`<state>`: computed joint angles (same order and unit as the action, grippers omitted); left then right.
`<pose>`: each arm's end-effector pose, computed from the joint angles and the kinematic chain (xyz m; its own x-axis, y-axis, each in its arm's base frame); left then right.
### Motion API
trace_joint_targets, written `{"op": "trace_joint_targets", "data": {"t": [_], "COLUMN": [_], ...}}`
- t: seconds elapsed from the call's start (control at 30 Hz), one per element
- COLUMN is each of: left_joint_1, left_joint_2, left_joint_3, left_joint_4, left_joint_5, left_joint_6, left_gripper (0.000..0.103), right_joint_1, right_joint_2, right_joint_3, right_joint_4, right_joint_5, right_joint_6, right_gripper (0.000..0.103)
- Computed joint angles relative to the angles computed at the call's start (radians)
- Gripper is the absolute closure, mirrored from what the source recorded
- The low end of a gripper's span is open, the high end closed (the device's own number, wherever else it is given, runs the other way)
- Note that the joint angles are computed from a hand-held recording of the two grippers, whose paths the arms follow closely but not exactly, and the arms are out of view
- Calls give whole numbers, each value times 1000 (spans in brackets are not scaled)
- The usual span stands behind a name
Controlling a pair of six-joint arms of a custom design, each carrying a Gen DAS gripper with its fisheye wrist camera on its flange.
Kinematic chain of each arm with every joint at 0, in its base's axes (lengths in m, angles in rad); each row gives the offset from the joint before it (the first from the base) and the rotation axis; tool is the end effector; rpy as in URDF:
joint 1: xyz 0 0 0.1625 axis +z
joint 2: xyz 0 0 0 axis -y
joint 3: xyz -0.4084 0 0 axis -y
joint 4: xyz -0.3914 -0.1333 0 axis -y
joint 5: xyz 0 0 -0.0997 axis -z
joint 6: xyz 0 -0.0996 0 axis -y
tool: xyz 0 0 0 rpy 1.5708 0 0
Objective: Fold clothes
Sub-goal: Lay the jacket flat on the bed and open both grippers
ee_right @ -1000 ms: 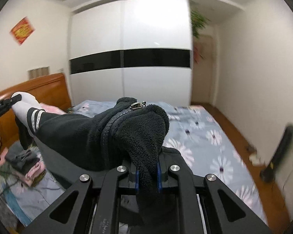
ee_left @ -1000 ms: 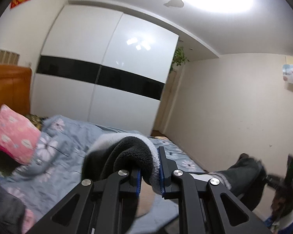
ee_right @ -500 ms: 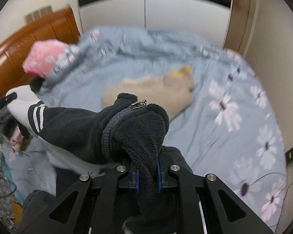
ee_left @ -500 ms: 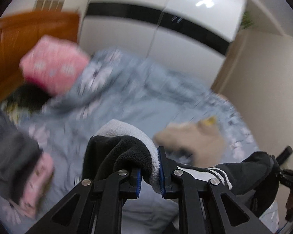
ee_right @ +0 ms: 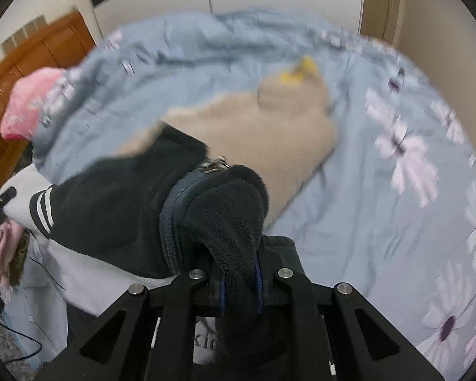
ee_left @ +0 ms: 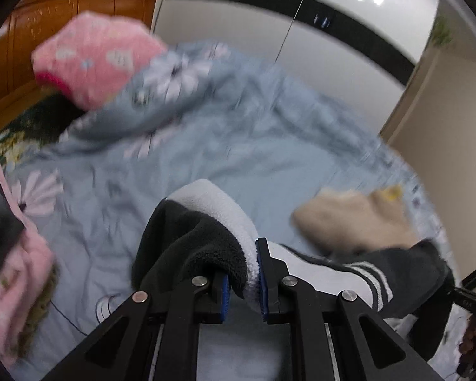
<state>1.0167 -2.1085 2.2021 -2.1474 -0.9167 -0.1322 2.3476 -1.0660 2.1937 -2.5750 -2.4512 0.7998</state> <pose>0.0041 -0.3618 0.4530 -0.8778 0.0765 -0.4729 0.3534 0.7699 -0.5314 0.3603 -0.2859 0.0911 -0.7690 0.1493 0.6215 -0.2068 0.8619 -0.4629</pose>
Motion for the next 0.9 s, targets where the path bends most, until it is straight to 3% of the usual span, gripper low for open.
{"op": "trace_joint_targets", "data": {"t": [0.13,0.3,0.37,0.43,0.53,0.67,0.83,0.9], "left_joint_1": [64,55,33,5,-46,-174,-446,-574], "left_joint_2": [71,97,75,42,-27,-181,-384,-438], "left_joint_3": [12,-5,-7,-9,-10,-8,-48,-82], "left_joint_4": [-34,12,58,122,230,431,807,983], "left_joint_5": [5,-20,-29,-35,-40,-27,23,22], "left_joint_6": [13,-42,-71,-108,-178,-326,-648,-819], "left_gripper": [88,84,76,55,43,40,32,31], "right_joint_1": [-42,-29,-6,26,93,241,384,419], "right_joint_2": [15,21,19,-2,-59,-145,-128,-78], "right_joint_3": [18,-10,-20,-12,10,39,96,118], "right_joint_4": [-79,-7,45,77,136,344,421,360], "right_joint_5": [16,-2,-20,-29,-46,-49,160,260], "right_joint_6": [-30,-40,-26,7,81,331,528,551], "right_gripper": [87,80,72,62,51,43,40,40]}}
